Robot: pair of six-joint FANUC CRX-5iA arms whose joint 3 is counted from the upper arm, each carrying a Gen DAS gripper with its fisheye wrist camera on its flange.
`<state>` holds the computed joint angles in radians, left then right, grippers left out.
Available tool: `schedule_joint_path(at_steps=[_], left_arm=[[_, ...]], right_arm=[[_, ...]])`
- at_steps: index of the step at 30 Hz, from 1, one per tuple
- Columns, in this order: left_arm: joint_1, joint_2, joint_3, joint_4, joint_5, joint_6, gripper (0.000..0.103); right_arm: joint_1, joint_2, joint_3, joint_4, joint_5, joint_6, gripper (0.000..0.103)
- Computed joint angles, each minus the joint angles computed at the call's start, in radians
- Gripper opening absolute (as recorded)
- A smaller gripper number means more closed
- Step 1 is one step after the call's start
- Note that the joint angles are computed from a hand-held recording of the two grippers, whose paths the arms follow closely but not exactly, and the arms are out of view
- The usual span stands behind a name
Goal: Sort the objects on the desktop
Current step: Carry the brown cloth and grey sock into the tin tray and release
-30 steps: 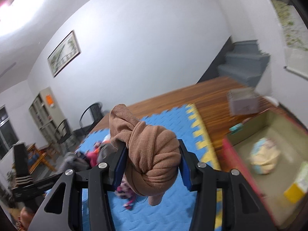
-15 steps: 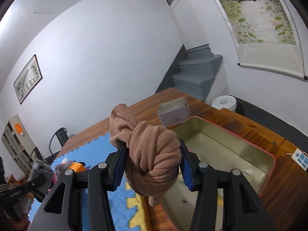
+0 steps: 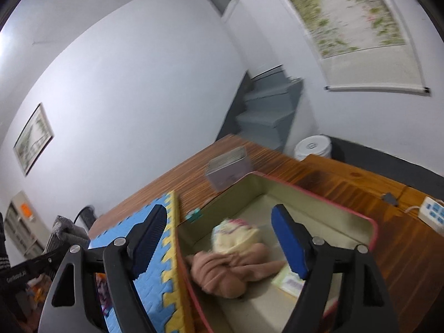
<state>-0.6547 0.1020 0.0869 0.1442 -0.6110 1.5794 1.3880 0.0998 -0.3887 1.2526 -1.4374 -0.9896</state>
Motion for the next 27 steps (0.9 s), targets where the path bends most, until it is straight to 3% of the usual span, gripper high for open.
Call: schedule_joint_path(at_steps=[6, 9, 14, 19, 27], left_arm=[[-0.034, 0.132, 0.098, 0.121, -0.029, -0.1, 0.047], [-0.051, 0.191, 0.151, 0.148, -0.039, -0.119, 0.047], [-0.074, 0.275, 0.23, 0.201, -0.037, -0.162, 0.048], [-0.083, 0.334, 0.303, 0.165, -0.068, -0.095, 0.074], [-0.083, 0.302, 0.311, 0.027, -0.081, 0.013, 0.074]], right_arm=[[0.027, 0.056, 0.081, -0.146, -0.192, -0.014, 0.081], [0.039, 0.064, 0.089, -0.159, -0.246, -0.04, 0.081], [0.04, 0.07, 0.093, -0.145, -0.267, -0.024, 0.081], [0.029, 0.061, 0.077, -0.141, -0.233, -0.01, 0.081], [0.037, 0.055, 0.06, -0.146, -0.233, -0.039, 0.081]])
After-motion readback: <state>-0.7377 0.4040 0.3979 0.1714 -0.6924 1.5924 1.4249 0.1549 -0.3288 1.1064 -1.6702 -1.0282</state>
